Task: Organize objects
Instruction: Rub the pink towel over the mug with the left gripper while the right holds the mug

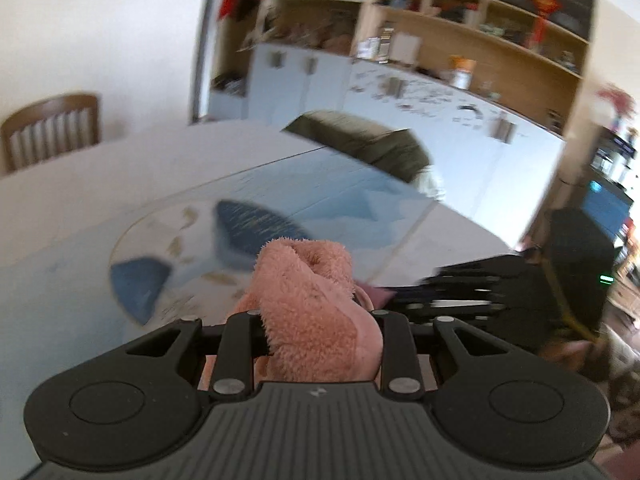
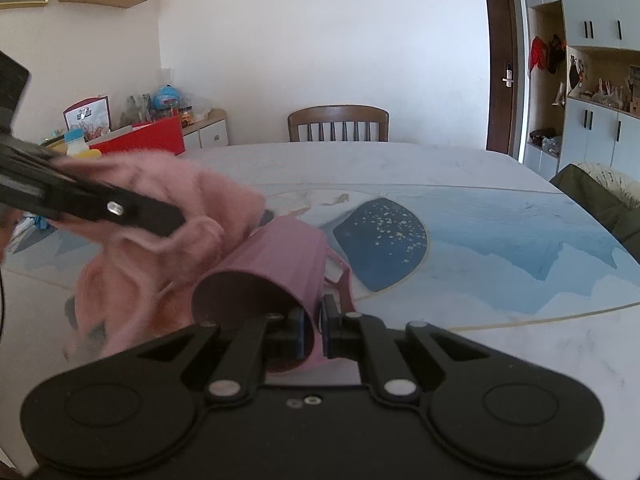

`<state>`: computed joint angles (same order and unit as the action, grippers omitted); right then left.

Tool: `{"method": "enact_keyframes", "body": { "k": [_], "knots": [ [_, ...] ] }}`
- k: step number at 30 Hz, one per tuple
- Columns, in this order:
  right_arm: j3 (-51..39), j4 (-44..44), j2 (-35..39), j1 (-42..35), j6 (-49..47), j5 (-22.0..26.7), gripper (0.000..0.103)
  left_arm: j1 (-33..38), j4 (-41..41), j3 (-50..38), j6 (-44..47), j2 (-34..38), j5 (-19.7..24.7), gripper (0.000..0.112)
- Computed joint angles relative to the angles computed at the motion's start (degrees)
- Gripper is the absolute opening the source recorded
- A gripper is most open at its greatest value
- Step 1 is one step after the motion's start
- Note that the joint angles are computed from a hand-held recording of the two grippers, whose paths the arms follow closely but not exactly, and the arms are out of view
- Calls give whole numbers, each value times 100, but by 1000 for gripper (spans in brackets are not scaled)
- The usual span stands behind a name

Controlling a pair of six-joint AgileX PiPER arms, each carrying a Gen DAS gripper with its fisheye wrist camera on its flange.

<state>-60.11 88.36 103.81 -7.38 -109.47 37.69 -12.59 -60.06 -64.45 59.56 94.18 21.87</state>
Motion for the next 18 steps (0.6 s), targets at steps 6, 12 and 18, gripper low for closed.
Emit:
{"method": "enact_keyframes", "body": {
  "k": [6, 12, 18],
  "knots": [
    [4, -43, -20, 19, -6, -37, 8, -240, 774, -598, -697, 520, 16, 26],
    [7, -69, -52, 55, 54, -147, 8, 68, 557, -888, -901, 935, 45, 26],
    [-10, -106, -54, 66, 105, -160, 8, 129, 1874, -1036, -2339, 1197, -163, 26]
  ]
}}
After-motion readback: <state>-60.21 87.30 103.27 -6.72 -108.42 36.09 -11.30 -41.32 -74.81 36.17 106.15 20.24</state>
